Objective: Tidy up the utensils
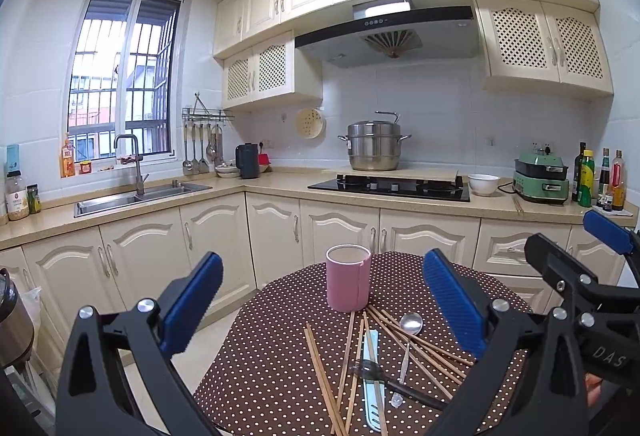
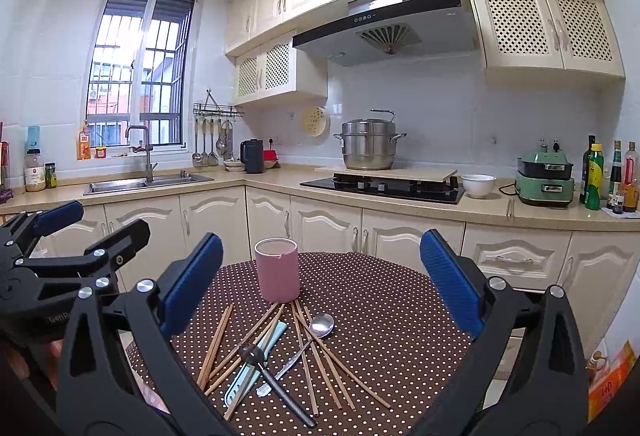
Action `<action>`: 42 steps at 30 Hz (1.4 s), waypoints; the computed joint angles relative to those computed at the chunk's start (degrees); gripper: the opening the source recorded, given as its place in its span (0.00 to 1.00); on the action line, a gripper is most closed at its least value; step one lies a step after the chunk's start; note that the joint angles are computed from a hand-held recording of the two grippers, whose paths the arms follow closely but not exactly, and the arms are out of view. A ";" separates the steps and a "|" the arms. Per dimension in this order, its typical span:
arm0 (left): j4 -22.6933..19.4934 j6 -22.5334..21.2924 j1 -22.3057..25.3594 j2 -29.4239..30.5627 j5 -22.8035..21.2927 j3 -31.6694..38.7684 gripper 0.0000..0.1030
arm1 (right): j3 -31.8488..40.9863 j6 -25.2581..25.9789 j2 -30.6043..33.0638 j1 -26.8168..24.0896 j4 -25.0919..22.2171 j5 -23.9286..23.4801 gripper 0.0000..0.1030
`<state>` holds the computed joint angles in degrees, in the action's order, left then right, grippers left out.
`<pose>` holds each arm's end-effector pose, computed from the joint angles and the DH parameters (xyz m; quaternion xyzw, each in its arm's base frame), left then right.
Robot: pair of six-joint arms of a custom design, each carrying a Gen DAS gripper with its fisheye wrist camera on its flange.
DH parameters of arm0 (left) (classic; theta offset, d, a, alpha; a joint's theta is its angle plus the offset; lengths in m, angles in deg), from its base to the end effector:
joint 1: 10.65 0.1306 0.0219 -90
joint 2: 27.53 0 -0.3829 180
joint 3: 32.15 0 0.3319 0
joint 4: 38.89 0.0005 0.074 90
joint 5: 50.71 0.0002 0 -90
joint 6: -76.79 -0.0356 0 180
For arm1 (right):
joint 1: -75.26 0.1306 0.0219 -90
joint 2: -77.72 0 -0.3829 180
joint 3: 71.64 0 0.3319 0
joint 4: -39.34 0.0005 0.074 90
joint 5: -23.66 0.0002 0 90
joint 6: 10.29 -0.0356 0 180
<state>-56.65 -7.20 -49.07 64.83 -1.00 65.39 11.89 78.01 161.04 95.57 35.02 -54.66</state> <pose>0.3798 -0.2725 0.5209 -0.0024 0.7636 0.0268 0.6451 0.3945 0.1378 0.5041 -0.0493 0.7298 0.0563 0.6795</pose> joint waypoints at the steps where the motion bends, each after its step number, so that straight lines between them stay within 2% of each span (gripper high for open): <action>1: -0.03 0.03 0.00 0.01 -0.03 0.00 0.95 | 0.22 0.00 0.09 -0.05 -0.25 -0.06 0.94; 42: -1.63 1.39 1.43 0.69 1.76 0.06 0.95 | 1.70 -0.35 1.24 -0.70 -2.74 -0.78 0.94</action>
